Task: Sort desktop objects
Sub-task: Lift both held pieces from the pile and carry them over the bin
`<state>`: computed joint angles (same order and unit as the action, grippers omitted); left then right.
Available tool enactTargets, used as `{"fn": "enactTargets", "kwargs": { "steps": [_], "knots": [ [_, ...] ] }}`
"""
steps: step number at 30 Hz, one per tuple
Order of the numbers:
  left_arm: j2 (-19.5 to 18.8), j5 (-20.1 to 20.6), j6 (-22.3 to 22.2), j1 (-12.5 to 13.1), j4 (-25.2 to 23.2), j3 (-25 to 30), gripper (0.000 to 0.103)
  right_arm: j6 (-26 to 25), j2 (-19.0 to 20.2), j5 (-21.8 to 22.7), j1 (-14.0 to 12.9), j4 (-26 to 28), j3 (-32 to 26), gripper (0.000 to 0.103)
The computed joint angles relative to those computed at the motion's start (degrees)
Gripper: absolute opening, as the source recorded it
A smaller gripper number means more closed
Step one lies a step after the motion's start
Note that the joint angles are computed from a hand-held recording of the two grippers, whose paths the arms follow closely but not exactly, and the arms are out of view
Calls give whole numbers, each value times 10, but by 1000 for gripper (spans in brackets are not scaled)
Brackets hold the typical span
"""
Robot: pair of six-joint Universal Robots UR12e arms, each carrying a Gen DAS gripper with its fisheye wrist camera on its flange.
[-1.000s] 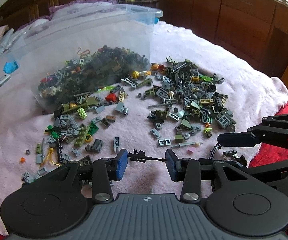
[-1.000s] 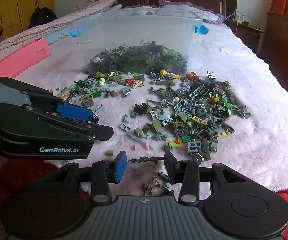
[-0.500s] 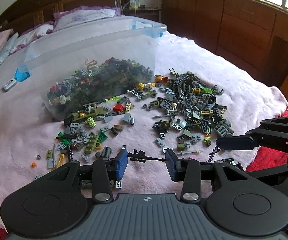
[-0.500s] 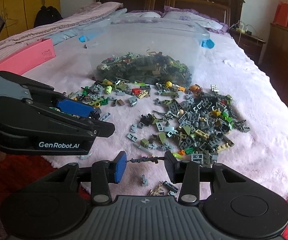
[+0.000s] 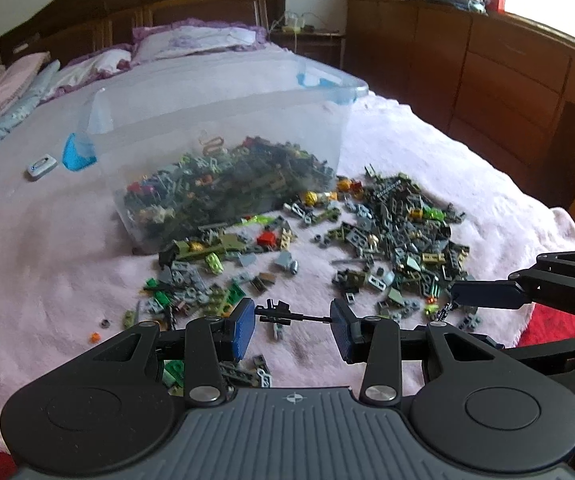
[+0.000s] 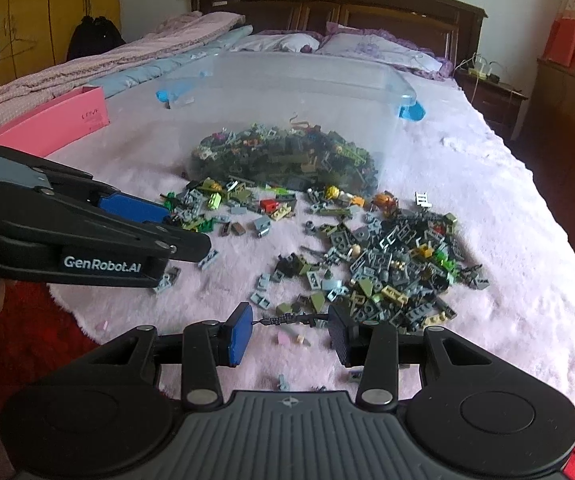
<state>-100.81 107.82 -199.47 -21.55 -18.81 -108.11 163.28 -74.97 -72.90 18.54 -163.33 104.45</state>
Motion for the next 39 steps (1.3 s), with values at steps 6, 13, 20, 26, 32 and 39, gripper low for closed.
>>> {"fn": "enactTargets", "kwargs": {
  "steps": [6,13,20,26,32,39],
  "knots": [
    [1,9,3,1,10,4,42,-6,3,-3,1,-9,-10,44],
    [2,20,4,4,19,8,42,-15,8,-2,3,-23,-23,44],
    [5,25,1,8,25,7,42,-22,12,-2,7,-26,-34,44],
    [9,36,2,12,32,7,42,-28,17,-5,10,-31,-43,44],
    [12,47,10,17,43,10,42,-37,24,-4,9,-42,-59,44],
    [6,60,41,24,64,25,42,-48,39,-3,11,-57,-86,44]
  ]
}}
